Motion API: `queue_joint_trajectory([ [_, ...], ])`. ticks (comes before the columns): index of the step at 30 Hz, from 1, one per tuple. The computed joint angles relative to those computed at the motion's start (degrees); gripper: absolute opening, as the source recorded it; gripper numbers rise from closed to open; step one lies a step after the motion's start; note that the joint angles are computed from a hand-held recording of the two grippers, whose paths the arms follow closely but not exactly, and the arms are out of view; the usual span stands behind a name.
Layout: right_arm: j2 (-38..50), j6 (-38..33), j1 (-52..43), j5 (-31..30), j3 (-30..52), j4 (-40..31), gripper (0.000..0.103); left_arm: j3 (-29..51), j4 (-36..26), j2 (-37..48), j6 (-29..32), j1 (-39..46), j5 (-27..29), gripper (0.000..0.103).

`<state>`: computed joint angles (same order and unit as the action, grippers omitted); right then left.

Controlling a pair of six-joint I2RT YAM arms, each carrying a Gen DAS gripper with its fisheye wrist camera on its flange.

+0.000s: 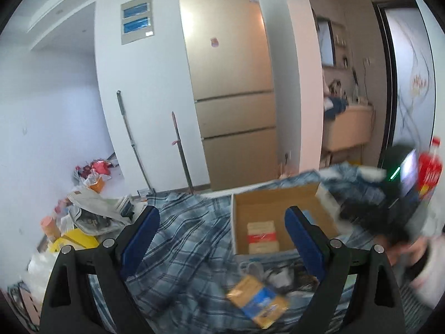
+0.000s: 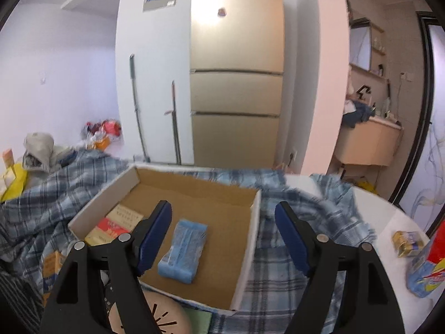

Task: Organize soft objects
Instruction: 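Move the left gripper to the gold-and-blue cigarette pack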

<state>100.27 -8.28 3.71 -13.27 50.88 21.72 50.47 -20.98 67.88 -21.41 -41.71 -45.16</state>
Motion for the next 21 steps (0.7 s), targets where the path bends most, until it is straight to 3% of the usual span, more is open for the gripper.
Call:
queue_joint_trajectory([
  [4, -4.2, -1.7, -1.2, -0.9, 1.2, -5.9, 0.076, -4.4, 3.3, 0.0, -0.1, 6.6, 10.5, 0.093],
  [10, -9.4, -4.1, -3.4, -5.2, 1.7, -18.8, 0.076, -9.6, 7.8, 3.0, -3.1, 8.1, 18.1, 0.093],
  [11, -10.8, -5.3, -3.6, -5.4, 0.4, -19.2, 0.076, -10.6, 8.4, 3.4, -3.7, 7.8, 19.1, 0.093],
  [13, -13.3, -7.7, -3.9, -6.4, -2.6, -19.0, 0.076, -12.1, 7.8, 4.6, -7.7, 6.2, 15.4, 0.093],
  [16, -14.6, -9.4, -2.6, -5.4, -4.1, -19.8, 0.076, -13.7, 9.2, 3.7, -7.8, 6.8, 19.4, 0.093],
  [21, -11.0, -9.6, 1.3, -3.7, -2.7, -22.6, 0.076, -13.5, 10.8, 4.2, -8.3, 7.3, 20.1, 0.093],
])
